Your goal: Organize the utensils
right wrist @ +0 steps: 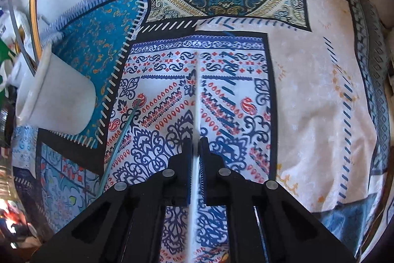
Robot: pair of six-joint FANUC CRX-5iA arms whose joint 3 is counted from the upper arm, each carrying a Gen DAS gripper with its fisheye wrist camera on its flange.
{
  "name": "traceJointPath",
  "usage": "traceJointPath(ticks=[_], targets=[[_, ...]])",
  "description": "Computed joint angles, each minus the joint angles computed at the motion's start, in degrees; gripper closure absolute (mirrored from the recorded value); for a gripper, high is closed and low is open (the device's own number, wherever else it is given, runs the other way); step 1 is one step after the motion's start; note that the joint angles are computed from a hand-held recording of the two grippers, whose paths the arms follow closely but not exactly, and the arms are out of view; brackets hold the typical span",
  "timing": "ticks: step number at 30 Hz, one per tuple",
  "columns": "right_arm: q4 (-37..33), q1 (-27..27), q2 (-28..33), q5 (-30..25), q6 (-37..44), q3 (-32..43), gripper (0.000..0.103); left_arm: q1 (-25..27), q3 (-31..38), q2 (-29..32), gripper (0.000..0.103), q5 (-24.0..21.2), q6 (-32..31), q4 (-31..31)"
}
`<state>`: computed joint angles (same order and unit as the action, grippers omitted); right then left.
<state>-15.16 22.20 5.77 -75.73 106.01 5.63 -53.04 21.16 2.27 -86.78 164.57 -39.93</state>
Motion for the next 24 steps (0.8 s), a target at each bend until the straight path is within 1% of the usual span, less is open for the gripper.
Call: traceJointPath(ticks=[2, 9, 13, 15, 18, 24], targets=[[-1.58, -1.53, -1.69, 0.54, 0.37, -0.34, 0.098, -0.64, 0.64, 0.21, 0.103, -0.71, -0.07, -0.77], [-8.15, -6.91, -6.78, -0.54, 4.03, 0.69, 0.098, -2.63, 2.09, 0.54, 0.103, -2.79, 0.51, -3.18], [-11.66, -8.87, -8.06, -0.53, 5.19, 2.62, 0.098, -3.10, 2.80, 0.84, 0.103, -3.58, 0.71, -4.02], [-12.40, -8.22, -8.88, 0.79, 4.84, 2.45, 0.098, -3.35, 3.27, 1.01, 0.103, -3.87, 0.42, -4.67], [-14.67, -8.52, -9.56, 0.97, 5.40, 4.01, 0.098, -4.10, 4.51, 1.44, 0.103, -4.96, -0.32, -6.73], [-18.59, -8.35, -10.31, 1.42, 6.99, 8.09, 0.098, -3.69, 5.38, 1.20, 0.103, -5.44, -1.48, -10.18]])
